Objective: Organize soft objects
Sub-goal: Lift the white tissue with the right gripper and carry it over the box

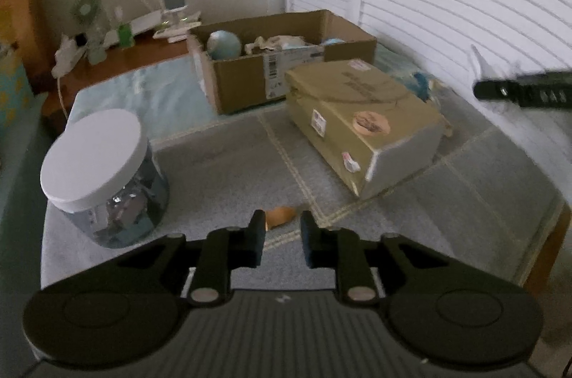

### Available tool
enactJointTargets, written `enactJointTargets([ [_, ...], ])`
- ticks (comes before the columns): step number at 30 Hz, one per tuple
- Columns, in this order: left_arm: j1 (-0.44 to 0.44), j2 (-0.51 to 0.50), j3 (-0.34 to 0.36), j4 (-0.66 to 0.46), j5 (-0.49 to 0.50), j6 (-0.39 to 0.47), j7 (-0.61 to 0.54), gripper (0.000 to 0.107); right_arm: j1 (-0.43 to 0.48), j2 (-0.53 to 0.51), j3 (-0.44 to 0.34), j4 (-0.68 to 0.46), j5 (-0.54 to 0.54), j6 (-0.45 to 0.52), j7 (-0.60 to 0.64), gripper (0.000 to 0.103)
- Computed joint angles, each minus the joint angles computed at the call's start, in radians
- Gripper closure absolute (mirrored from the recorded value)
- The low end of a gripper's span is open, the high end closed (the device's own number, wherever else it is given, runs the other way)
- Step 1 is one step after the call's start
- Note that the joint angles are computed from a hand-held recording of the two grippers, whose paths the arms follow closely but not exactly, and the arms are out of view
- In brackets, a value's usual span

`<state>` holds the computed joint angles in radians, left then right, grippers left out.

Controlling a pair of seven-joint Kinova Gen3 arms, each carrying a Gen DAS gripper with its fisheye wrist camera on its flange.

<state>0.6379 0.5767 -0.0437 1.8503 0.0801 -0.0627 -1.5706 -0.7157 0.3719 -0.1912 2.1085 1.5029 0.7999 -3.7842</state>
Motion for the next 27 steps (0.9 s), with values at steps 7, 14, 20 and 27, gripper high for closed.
enactJointTargets([
  [7,0.063,0.060,-0.063,-0.033,0.070,-0.010,0.088,0.073,-0.008,0.010,0.000,-0.016,-0.015,0.005,0.014,0.043],
  [14,0.137,0.090,-0.137,-0.039,0.154,-0.059,0.110,0.075,-0.008,0.018,0.011,-0.025,-0.025,0.000,0.028,0.043],
  [20,0.182,0.093,-0.184,-0.037,0.183,-0.058,0.099,0.086,-0.002,0.030,0.020,-0.032,-0.020,-0.010,0.034,0.043],
  [27,0.044,0.057,-0.050,-0.036,0.089,-0.026,0.060,0.086,0.033,0.023,0.026,-0.038,0.011,-0.067,0.063,0.043],
])
